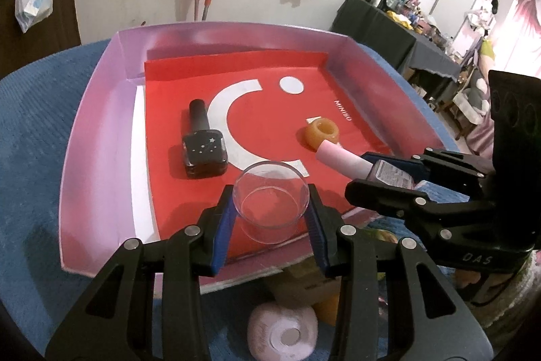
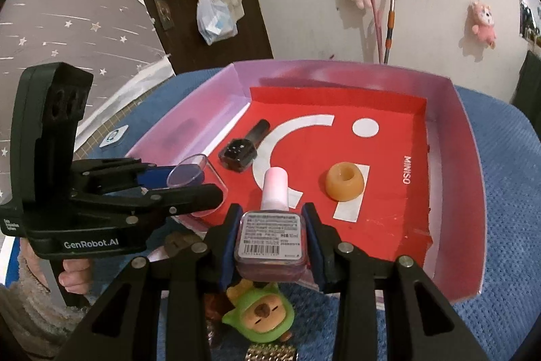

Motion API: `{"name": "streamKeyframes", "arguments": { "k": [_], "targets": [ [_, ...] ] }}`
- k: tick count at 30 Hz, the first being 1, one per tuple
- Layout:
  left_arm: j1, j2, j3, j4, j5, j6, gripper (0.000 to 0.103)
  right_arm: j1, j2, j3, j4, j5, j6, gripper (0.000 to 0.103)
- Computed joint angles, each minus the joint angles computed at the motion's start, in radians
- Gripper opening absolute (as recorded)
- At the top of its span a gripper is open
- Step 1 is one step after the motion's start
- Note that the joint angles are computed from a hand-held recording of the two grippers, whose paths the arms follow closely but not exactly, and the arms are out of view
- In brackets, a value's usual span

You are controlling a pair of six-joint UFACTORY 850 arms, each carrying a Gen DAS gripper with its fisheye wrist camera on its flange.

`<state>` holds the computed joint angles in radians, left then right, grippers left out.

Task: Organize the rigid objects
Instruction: 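Carry the cup and nail polish into the box and lower them onto the paper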

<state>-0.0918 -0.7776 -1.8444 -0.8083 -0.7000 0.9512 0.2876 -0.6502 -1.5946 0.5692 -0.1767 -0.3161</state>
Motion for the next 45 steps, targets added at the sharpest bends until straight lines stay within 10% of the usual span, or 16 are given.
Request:
{"name": "streamKeyframes", "arguments": {
  "k": [45],
  "targets": [
    [-0.025,-0.176,-0.251,0.201,0.036,-0.267,0.038,0.004,-0.203,-0.276,-1.013,-0.209,0.999,0.039]
  ]
}}
